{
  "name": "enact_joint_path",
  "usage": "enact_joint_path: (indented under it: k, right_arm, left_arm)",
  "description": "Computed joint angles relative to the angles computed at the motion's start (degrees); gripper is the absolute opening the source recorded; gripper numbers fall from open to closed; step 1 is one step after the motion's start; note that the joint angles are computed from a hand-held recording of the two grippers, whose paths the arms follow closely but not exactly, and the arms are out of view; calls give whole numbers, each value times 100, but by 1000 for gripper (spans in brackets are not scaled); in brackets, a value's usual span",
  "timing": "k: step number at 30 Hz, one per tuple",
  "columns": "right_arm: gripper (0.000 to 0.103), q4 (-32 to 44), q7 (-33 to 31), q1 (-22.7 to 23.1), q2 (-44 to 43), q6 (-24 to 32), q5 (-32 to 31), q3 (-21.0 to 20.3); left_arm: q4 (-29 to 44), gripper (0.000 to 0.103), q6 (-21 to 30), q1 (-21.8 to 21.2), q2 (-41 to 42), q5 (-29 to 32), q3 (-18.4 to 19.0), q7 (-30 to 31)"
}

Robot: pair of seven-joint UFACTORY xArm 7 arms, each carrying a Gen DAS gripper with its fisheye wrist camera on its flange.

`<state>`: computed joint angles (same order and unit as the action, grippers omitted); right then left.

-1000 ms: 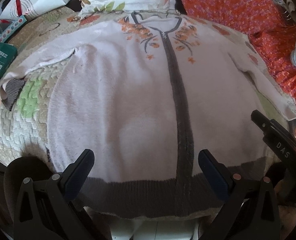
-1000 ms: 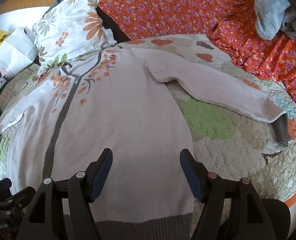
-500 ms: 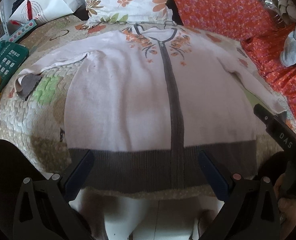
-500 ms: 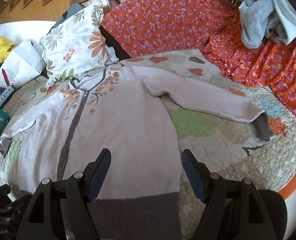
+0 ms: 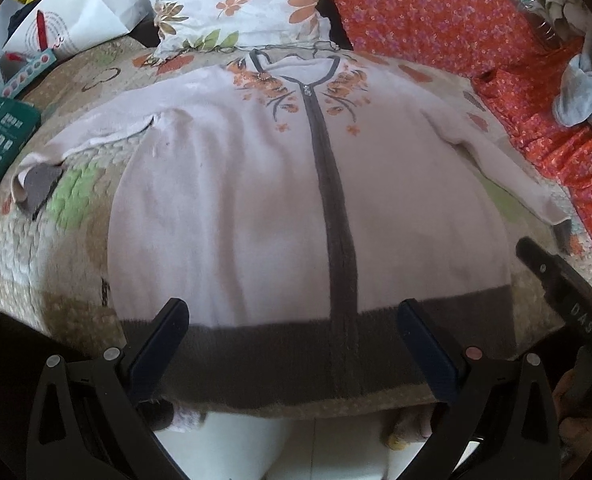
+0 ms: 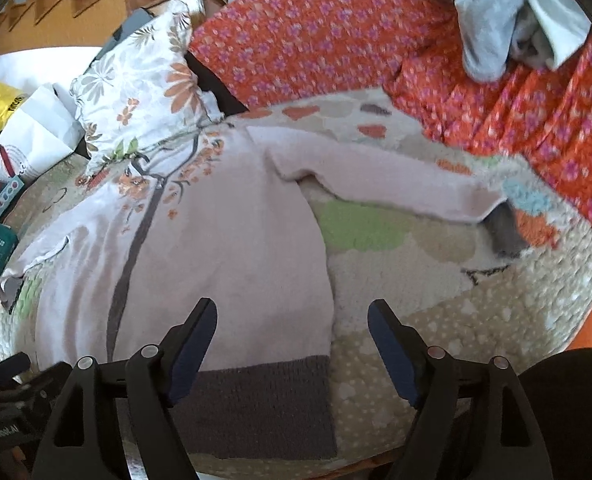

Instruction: Fold small clothes

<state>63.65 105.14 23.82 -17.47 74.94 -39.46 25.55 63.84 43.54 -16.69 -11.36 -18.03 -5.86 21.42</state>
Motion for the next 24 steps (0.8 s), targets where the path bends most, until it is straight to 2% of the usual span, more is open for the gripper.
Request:
enact_joint_path:
  k: [3, 8, 12, 14, 18, 19, 21, 24]
  right_arm:
    - [82, -68, -144, -14, -8, -59, 53, -90]
    - [82, -191, -440, -113, -138, 120, 268, -235]
    - [82, -420, -914, -288, -340, -159, 616, -533]
    - [82, -447, -1339, -458, -384, -387, 719, -751]
    - [82, -540, -1702, -914, -427, -758, 948, -1040]
    - [82, -502, -1761, -1011, -389, -754, 983, -1052]
    - [82, -405, -1856, -1190, -245, -825, 1000, -1101]
    - [82, -273, -1901, -1366, 26, -1053, 856, -1126]
  left_arm:
    - [406, 103, -173, 28, 395, 253, -76, -97]
    - [1352, 103, -777, 10, 1302, 839, -235, -528]
    - [2365, 103, -972, -144, 2208, 1664, -223, -967]
    - [2747, 103, -1027, -185, 2529, 1837, -208, -997]
    - [3200, 103, -1247, -222, 2979, 1983, -222, -813]
    - [3276, 103, -1239, -224, 3081, 1988, -223, -755]
    - [3503, 103, -876, -272, 3259, 2041, -166, -822]
    - [4075, 103, 94, -121, 3591, 1631, -325, -554]
